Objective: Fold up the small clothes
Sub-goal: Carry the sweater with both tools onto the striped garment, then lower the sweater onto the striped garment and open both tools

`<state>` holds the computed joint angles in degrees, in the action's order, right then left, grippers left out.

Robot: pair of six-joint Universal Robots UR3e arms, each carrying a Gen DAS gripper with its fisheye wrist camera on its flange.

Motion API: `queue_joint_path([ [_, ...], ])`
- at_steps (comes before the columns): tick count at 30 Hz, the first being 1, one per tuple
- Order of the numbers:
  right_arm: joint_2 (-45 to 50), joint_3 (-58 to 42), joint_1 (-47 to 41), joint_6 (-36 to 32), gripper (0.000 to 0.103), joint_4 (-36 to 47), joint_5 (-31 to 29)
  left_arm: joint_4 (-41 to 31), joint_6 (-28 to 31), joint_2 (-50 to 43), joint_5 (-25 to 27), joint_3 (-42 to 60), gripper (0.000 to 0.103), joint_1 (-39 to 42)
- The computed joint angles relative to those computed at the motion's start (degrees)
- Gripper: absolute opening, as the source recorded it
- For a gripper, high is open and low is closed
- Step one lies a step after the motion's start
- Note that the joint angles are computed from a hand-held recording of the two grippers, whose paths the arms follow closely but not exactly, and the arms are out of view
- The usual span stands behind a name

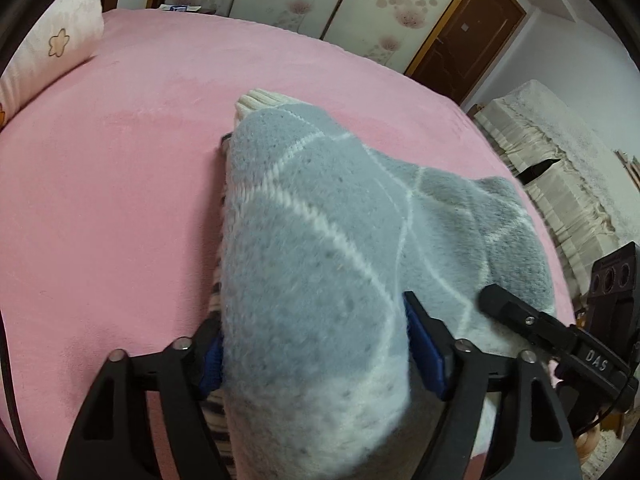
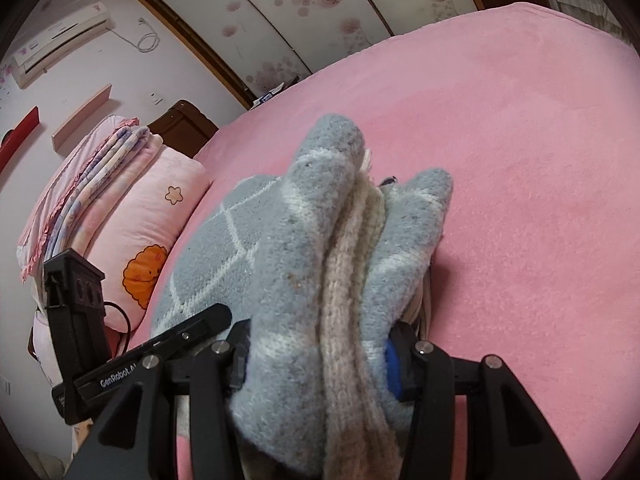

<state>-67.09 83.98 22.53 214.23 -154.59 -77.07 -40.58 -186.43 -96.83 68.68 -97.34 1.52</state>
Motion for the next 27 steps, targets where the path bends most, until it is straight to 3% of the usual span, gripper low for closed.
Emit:
queue_joint_path([
  [3, 0.21, 2.15, -0.26, -0.64, 0.056, -0.92, 0.03, 3.77, -0.52, -0.45, 3.75, -2.61, 0.103, -0.62],
  [6, -0.27, 5.64, -1.46, -2.06, 0.066, -3.00, 1.82, 7.40, -1.32, 0.00, 1.72, -6.06, 0.103, 0.38],
  [10, -2.29, 9.15, -3.13, -3.07, 0.073, -4.00, 4.58, 9.82, -1.46, 1.21, 4.31, -7.70, 0.103, -1.42],
  [15, -7.08, 12.55, -5.12, -4.91, 0.073, -1.81, 7.57, 8.28, -1.54, 4.86, 9.99, -6.78, 0.103, -2.57],
  [19, -12.74, 16.21, -6.34, -6.53, 0.073, 0.34, 7.99, 6.54, -5.19, 8.70, 14.81, -6.79, 0.103, -2.09],
  [23, -18.43, 17.87, -5.91, -8.55, 0.073, 3.95, 6.11, 2.80, -6.26, 13.36, 18.82, -7.71, 0.103, -3.53],
  [27, -23.31, 16.34, -3.57, -9.70, 0.073, 10.59, 0.04, -4.18, -9.22, 17.35, 22.27, -6.91, 0.103, -7.82],
])
